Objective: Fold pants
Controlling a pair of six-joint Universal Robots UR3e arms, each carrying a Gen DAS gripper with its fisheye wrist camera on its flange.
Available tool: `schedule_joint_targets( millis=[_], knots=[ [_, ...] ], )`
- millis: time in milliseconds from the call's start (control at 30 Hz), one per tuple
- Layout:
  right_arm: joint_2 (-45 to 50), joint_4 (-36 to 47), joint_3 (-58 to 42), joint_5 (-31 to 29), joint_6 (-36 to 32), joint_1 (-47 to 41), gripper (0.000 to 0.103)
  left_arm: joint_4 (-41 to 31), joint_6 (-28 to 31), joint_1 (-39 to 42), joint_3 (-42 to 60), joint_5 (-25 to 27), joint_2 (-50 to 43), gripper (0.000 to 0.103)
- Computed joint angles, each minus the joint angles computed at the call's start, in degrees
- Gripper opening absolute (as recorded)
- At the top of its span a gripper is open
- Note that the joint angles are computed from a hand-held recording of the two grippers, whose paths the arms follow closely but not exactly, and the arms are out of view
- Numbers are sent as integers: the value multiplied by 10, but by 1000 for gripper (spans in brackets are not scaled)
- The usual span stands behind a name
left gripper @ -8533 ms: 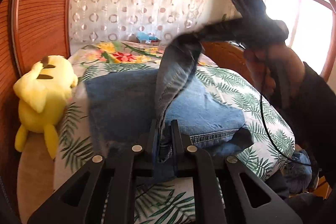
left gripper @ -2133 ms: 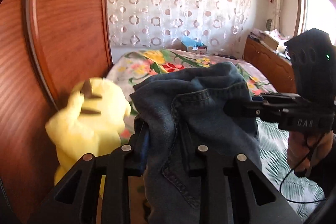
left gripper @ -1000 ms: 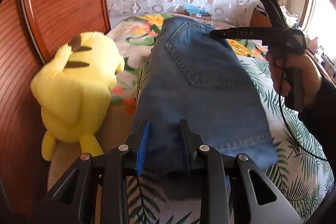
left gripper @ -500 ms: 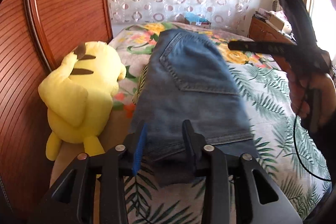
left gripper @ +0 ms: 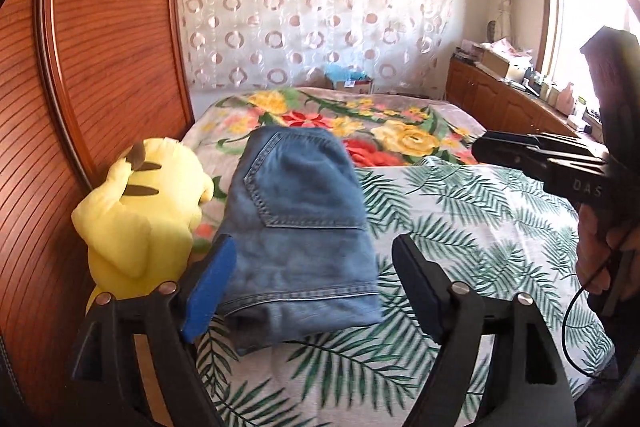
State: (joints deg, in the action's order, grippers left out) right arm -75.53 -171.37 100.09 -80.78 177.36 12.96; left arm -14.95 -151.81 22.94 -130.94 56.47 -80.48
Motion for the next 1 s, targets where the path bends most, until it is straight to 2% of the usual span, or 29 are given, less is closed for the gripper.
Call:
schedule_joint_targets(
  millis=[100, 133, 200, 300, 433, 533, 600, 767, 867, 1000],
  knots=[
    [-55, -23, 64, -17, 8, 5, 33, -1, -6, -3, -13, -7, 33, 93],
    [-76, -31, 86, -23, 11, 7, 33, -3, -9, -3, -17, -11, 45, 102],
    [-109, -38, 121, -30, 15, 8, 33, -8, -15, -4, -23, -17, 67, 103],
    [-164, -43, 172, -40, 23, 11, 33, -1, -23, -25, -27, 4, 90, 103],
    [-233, -43, 232, -58, 36, 11, 34, -29, -25, -42, -31, 1, 126, 103],
    [-284, -39, 267, -99, 50, 31, 45, -29, -33, -64, -36, 10, 145, 103],
    [-319, -29, 287, -125, 61, 50, 47, -31, -39, -80, -42, 14, 158, 103],
    [-372, -5, 309, -236, 102, 132, 62, -34, -62, -109, -62, 10, 195, 103],
    [-395, 22, 313, -318, 143, 200, 64, -28, -86, -151, -60, 45, 199, 103],
    [-372, 46, 288, -426, 200, 288, 66, -19, -108, -186, -52, 69, 201, 103]
  ],
)
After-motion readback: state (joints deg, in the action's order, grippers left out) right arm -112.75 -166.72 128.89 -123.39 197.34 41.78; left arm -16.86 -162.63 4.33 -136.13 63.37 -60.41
